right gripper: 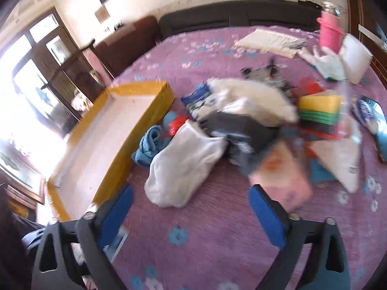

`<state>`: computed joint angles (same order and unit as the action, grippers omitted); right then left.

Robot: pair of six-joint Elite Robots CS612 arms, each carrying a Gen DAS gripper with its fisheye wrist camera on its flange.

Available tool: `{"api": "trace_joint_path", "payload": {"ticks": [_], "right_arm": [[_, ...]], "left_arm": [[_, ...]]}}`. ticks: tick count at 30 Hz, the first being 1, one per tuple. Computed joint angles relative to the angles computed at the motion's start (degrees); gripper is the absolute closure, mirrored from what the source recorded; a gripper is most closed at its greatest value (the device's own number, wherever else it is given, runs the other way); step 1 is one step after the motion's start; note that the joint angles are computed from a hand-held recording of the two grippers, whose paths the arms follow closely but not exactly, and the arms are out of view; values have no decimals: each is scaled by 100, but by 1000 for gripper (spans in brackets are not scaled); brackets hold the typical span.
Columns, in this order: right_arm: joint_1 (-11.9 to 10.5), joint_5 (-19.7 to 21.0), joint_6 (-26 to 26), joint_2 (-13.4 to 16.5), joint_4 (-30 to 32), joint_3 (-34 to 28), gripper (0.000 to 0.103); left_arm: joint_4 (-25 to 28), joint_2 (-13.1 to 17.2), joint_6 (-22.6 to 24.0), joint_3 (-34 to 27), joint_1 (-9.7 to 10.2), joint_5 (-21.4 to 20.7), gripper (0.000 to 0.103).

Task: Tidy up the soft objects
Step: 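Reach the left gripper to the lemon-print tissue pack and grasp it, then carry the tissue pack into the tray with left while right places a white cloth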

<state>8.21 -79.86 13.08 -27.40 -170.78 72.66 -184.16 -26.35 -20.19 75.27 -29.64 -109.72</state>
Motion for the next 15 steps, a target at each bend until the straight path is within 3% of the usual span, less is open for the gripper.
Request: {"api": "trace_joint_path", "payload": {"ticks": [3,7,9,10,12,15], "right_arm": [[72,1,160,243,509,-476,15],[229,-687,-28,466,739,-850,20],[227,-636,-71,497,779,-886,64],[190,-416,-13,485,701,-836,67],[171,-350,29,404,462,-680,82],[167,-352,-89,220,119,-375,85]], "left_arm": [[-174,-77,-36,181,60,13,52],[-330,-140,-119,330,124,131,51],[-410,-144,-189,363,162,168,51],[-439,-144,-224,369,175,187,51],[-498,-137,-305,362,212,204,51],[-559,-129,-377,314,264,217,51]]}}
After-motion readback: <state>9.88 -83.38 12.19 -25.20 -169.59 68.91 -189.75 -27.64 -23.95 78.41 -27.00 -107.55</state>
